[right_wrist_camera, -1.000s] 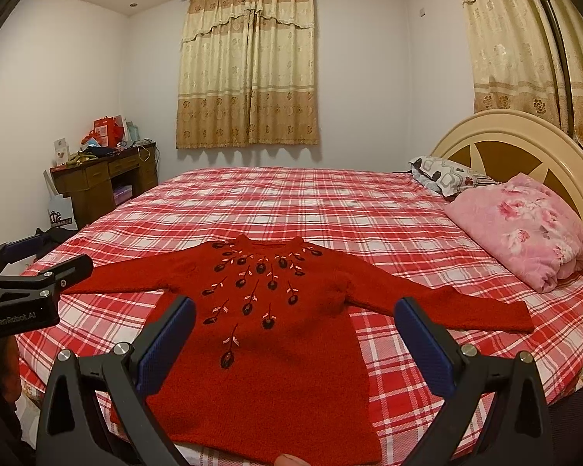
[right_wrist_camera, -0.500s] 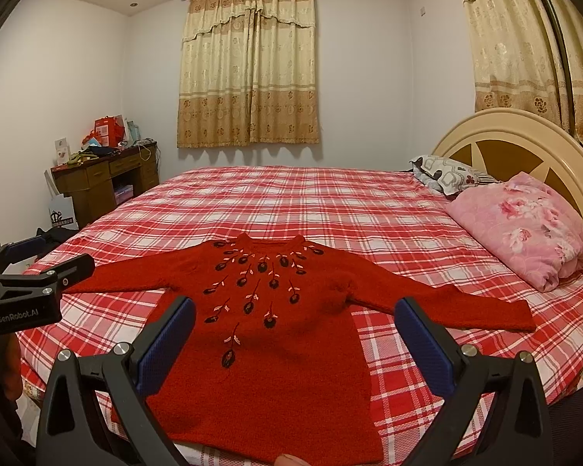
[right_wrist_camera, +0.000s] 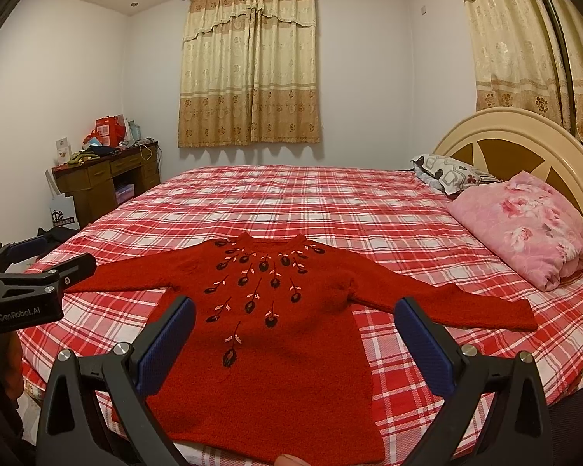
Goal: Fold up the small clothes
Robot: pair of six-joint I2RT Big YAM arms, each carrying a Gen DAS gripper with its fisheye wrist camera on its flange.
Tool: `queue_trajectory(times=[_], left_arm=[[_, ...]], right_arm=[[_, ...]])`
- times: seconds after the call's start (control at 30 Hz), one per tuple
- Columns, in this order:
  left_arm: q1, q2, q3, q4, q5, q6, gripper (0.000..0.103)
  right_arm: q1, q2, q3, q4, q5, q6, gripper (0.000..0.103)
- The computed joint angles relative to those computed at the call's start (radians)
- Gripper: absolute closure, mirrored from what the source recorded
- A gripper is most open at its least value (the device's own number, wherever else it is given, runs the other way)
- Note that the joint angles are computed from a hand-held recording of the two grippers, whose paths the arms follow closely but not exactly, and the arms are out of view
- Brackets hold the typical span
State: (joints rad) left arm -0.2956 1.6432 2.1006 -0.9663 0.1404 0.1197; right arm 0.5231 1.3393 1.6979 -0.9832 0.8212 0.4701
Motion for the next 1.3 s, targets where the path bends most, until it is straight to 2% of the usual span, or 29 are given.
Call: queue_trajectory(times=[0.53,0.73,0.97,1.3], left_arm=[[0.005,0.003,-0.002,-0.004,0.002,0.002,0.000],[0.007,0.028,0.018,-0.015,-0.005,0.008,0.000],[0.000,0.094,0.063,-0.051,-0.030,0.021,0.000],[-0.035,0.253,0.222,-0.146,-0.029,0.062,0.000]], right_arm=[[0.000,0.006,0.003,-0.014,-0.007,0.008,0.001],[-0.025,0.006,0.000,-0.023,-0.019,0.020,0.001],[-0.092,-0.004,-0.028,-0.048,-0.030,0.048,0.001],[-0.285,-0.023,-0.106,-0.102,-0.121,0.119,0.001]])
